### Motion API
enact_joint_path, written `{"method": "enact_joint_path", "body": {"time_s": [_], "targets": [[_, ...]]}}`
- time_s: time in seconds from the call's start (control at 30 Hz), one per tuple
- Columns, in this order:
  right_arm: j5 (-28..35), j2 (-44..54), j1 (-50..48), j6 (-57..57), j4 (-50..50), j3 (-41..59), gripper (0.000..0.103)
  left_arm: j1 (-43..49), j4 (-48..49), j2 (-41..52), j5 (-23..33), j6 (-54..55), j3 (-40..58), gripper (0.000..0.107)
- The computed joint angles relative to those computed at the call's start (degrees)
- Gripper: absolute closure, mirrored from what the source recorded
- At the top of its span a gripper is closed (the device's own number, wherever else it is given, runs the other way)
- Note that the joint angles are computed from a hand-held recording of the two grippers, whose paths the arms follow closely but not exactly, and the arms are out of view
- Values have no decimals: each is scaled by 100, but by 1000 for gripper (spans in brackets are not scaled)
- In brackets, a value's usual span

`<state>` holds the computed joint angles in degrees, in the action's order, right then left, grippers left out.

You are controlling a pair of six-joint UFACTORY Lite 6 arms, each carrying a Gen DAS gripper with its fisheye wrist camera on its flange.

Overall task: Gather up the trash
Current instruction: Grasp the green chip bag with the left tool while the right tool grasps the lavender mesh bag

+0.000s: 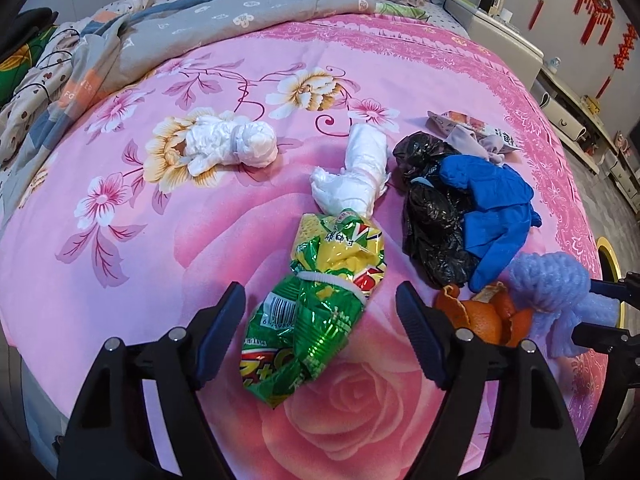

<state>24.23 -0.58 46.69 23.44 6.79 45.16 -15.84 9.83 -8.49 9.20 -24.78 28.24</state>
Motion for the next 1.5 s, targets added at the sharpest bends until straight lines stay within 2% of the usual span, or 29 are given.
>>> {"method": "enact_joint_path", "body": {"time_s": [0.13, 0.17, 0.33, 0.5, 0.6, 0.63, 0.7, 0.73, 0.77, 0.9, 1.07, 1.33, 1.5], "targets": [[-30, 222, -52, -205, 138, 112, 36, 134, -845, 331, -163, 899, 100, 45], [-34, 275, -80, -309, 221, 132, 37, 135, -780, 390, -206, 830, 115, 47], [-81, 379, -62, -446, 254, 171, 43, -1, 1211, 421, -252, -1196, 118, 50], [-70, 355, 0, -472, 198, 149, 51, -45, 1855, 320, -277, -1846, 61, 52], [-101, 207, -40, -593, 353, 14, 57, -20, 1418, 220, -245, -1445, 33, 54], [-104, 114, -81, -683, 467, -60, 62, -6, 1174, 162, -219, -1213, 25, 56], [-79, -89, -130, -787, 583, -188, 64, -1, 888, 26, -137, -950, 0, 58], [-60, -213, -112, -673, 474, -256, 70, -3, 772, -70, -92, -852, -26, 58], [-33, -324, -75, -505, 314, -300, 74, -17, 649, -165, -28, -741, -40, 58], [51, -793, -69, -269, 137, -582, 74, -225, 1291, -466, 247, -1441, -100, 60], [219, -1459, -83, -49, 70, -961, 74, -460, 1296, -1011, 603, -1611, -231, 62], [747, -2913, -26, 573, -293, -1477, 74, -1010, 1337, -2045, 1536, -1885, -213, 63], [1193, -3750, -49, 889, -470, -1718, 74, -1676, 1407, -2522, 2143, -2336, -66, 63]]}}
